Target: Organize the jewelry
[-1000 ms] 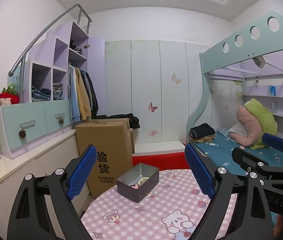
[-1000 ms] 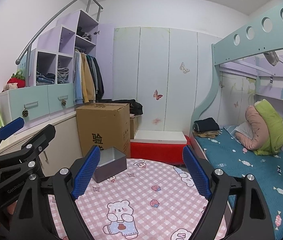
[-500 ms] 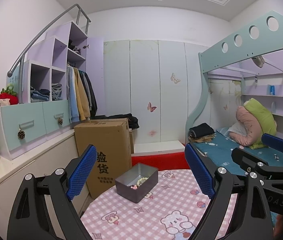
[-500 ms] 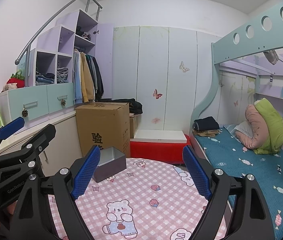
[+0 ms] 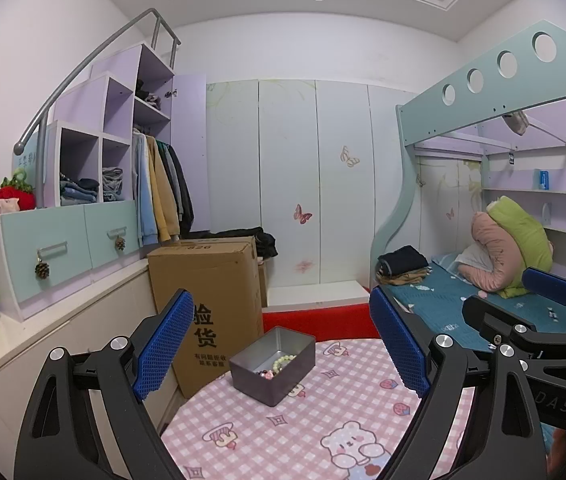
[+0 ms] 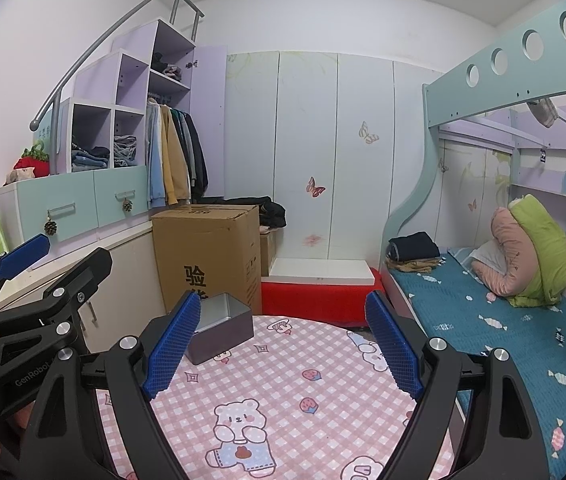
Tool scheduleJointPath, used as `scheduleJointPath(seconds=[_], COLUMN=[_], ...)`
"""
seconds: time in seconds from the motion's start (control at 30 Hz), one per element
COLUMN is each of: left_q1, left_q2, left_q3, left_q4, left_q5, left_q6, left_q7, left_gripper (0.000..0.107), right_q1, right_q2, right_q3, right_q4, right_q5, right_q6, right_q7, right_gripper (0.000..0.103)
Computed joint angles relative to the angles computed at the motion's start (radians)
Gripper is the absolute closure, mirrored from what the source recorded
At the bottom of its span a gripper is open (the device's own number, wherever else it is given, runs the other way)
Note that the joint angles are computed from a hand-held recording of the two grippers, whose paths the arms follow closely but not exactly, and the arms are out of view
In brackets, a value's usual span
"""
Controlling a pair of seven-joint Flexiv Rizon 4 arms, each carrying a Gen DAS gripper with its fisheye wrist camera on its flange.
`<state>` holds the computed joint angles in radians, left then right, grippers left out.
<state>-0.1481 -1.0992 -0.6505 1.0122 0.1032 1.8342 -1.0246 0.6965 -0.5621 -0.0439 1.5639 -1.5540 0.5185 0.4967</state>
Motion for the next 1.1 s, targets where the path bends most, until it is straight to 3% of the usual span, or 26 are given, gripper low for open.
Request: scheduleJointPath(seconds=[1.1], left_q1=[-0.005], left_q2=[0.004], left_q3=[-0.003], left_q4=[0.009], left_q5=[-0.035], left_q6=[-0.025], left_q7=[0.025], left_gripper=[0.02], right_q1=[-0.001], right_q2=[0.005], right_q3=[0.004], right_q4=[0.003], right_q5=[0.011], right_q6=[0.002], right_q7=[0.006], right_gripper=[0.021])
